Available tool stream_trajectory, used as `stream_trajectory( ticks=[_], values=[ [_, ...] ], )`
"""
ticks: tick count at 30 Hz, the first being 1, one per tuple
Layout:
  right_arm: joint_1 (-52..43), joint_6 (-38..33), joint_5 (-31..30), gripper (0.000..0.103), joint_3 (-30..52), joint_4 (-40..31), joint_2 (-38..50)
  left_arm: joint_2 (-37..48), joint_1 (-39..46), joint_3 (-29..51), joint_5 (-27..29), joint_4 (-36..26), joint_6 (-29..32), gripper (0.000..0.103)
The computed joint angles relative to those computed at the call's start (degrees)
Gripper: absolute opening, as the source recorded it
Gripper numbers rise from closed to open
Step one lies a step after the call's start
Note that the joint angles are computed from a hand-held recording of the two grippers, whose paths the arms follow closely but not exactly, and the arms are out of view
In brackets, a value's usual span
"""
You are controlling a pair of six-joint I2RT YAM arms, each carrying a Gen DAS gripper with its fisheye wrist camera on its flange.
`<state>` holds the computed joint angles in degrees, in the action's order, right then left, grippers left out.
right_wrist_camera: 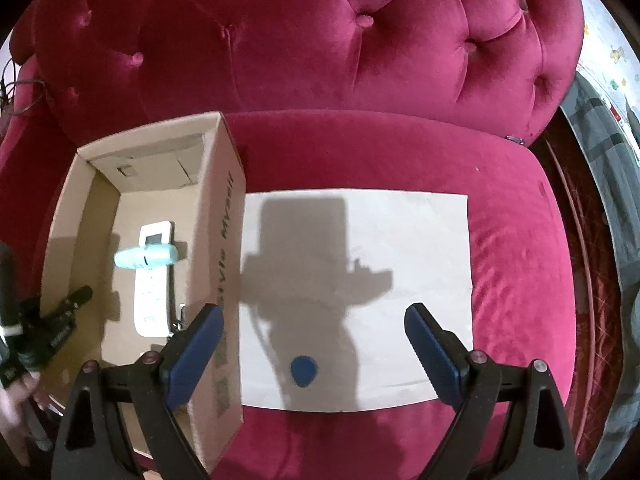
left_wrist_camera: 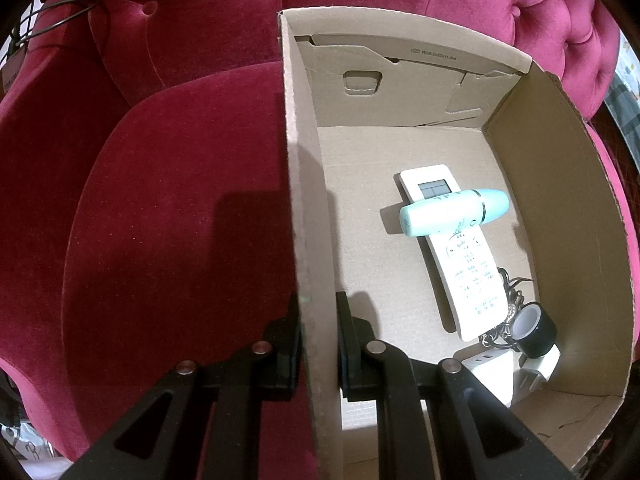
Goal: Organize rigid objects
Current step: 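Move the right tool back over the blue key fob on the paper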
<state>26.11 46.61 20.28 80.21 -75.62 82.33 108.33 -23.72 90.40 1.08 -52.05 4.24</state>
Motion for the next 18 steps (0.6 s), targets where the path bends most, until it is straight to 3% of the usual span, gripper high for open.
stream_trajectory(
  ticks=[18],
  values=[
    [-1.89,-1.41,-4.51,0.093,-22.29,13.25,-6.77,-0.12,-0.37,0.00,-0.47,-0.12,-0.18,0.015]
  ],
)
